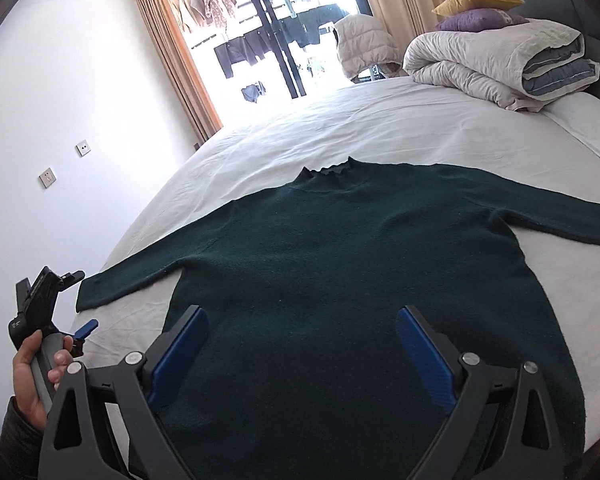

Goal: Fold small clothes
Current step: 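Grasp the sweater sleeve cuff with the left gripper and lift it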

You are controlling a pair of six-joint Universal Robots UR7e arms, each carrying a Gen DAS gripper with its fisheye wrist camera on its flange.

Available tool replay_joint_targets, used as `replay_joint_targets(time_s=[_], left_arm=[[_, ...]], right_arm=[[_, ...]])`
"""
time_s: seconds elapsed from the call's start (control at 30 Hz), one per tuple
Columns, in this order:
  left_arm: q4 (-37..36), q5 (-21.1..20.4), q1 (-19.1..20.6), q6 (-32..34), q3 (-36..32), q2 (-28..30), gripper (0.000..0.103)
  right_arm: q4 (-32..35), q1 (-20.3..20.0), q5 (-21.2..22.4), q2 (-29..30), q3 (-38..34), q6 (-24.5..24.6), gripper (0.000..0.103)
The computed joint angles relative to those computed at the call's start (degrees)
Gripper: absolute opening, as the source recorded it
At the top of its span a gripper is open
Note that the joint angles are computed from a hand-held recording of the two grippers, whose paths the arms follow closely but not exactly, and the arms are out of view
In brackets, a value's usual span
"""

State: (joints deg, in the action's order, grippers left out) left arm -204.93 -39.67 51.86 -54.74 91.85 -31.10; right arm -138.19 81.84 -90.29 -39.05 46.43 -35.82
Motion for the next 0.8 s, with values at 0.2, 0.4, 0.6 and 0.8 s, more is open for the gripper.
replay_joint_targets(time_s=[0.2, 0.4, 0.6, 0.8], left_arm=[[-8.68, -1.0, 3.66, 0.72, -3.63, 2.13, 0.103], [-9.1, -2.9, 6.89, 2.83, -11.24, 5.24, 0.103], [-14.28, -5.13, 8.48, 2.59, -13.73, 6.33, 0.09], [-22.67, -4.85, 8.72, 1.9, -11.78, 7.41, 0.066]], right_arm=[[3.6, 0.25, -0.28, 3.18, -3.77, 0.67, 0.093], [6.36, 0.13, -0.02, 4.82, -6.87, 2.54, 0.088], [6.78, -0.32, -0.09, 5.49, -8.12, 3.1, 0.085], [7.75, -0.51, -0.13, 6.17, -9.05, 3.14, 0.085]])
